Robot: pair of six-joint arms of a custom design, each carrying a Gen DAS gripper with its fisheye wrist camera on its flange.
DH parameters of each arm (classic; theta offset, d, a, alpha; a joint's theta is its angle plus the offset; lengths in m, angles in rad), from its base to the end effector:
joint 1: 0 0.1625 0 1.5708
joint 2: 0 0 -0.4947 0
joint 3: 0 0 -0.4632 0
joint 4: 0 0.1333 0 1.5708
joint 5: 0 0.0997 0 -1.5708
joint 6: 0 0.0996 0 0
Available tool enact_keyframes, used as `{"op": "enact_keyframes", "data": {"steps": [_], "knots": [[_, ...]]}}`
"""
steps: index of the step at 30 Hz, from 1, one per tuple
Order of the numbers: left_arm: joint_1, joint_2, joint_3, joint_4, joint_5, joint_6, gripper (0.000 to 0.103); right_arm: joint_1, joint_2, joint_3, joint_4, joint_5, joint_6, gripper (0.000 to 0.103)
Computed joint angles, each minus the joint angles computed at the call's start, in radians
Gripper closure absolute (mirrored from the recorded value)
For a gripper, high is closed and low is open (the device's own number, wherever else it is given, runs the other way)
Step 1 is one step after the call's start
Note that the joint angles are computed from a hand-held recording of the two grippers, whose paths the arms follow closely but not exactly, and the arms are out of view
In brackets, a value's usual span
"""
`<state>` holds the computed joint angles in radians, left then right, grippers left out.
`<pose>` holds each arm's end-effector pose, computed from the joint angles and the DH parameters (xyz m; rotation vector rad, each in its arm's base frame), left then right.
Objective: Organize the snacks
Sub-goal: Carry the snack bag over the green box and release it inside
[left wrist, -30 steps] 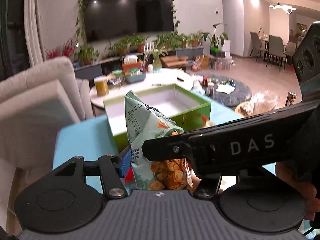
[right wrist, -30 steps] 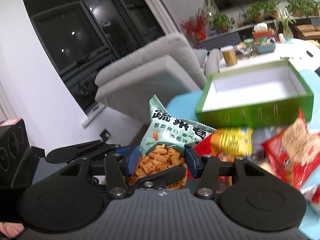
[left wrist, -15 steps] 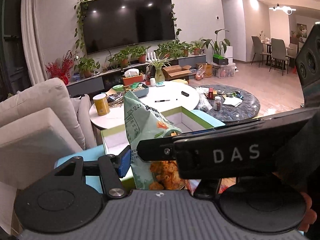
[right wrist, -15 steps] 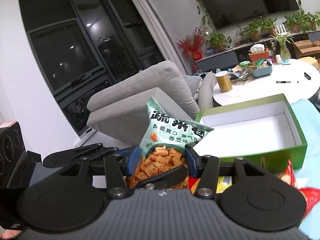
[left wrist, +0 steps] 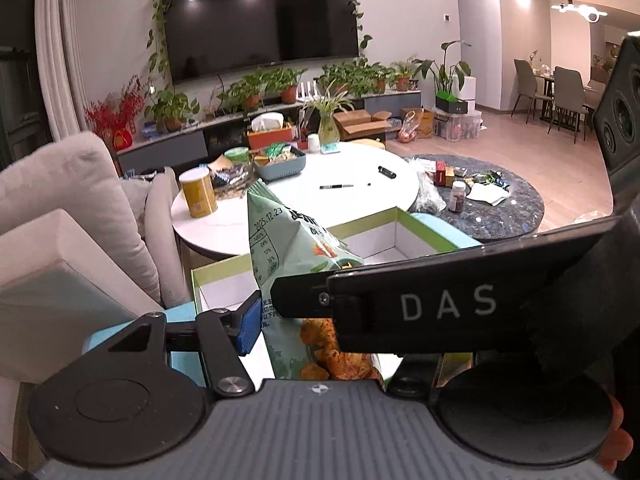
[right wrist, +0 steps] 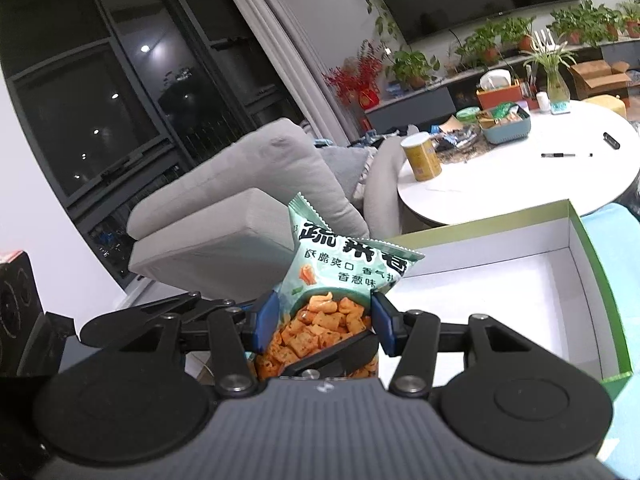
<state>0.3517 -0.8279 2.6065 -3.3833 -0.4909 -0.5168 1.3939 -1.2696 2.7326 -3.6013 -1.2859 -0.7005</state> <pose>-0.2433 -0.3248 0.0301 0.7534 2.1232 -1.0549 0.1003 -0.3552 0.1474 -0.8901 2.8411 -0.9665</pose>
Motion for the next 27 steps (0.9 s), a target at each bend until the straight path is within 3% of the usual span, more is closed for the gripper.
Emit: {"op": "enact_keyframes", "data": {"steps": [7,12,16,27], "knots": [[0.066,0.022,-0.02,-0.01,-0.02,0.022,0.045,-0.005,0.035,-0.027,0.032,-0.019,0.016,0.006],[0.078,0.005,-0.009,0.034,-0.056,-0.015,0.036,0.002,0.046,-0.025,0.032,-0.046,0.017,0.006],[0.041,-0.018,0.011,0.116,-0.014,-0.1,0.028,0.008,0.028,-0.014,0.017,-0.049,0.032,0.006],[-0.106,-0.154,0.072,0.359,0.019,-0.358,0.026,0.013,-0.096,0.075,-0.047,-0.004,-0.017,0.006]]}}
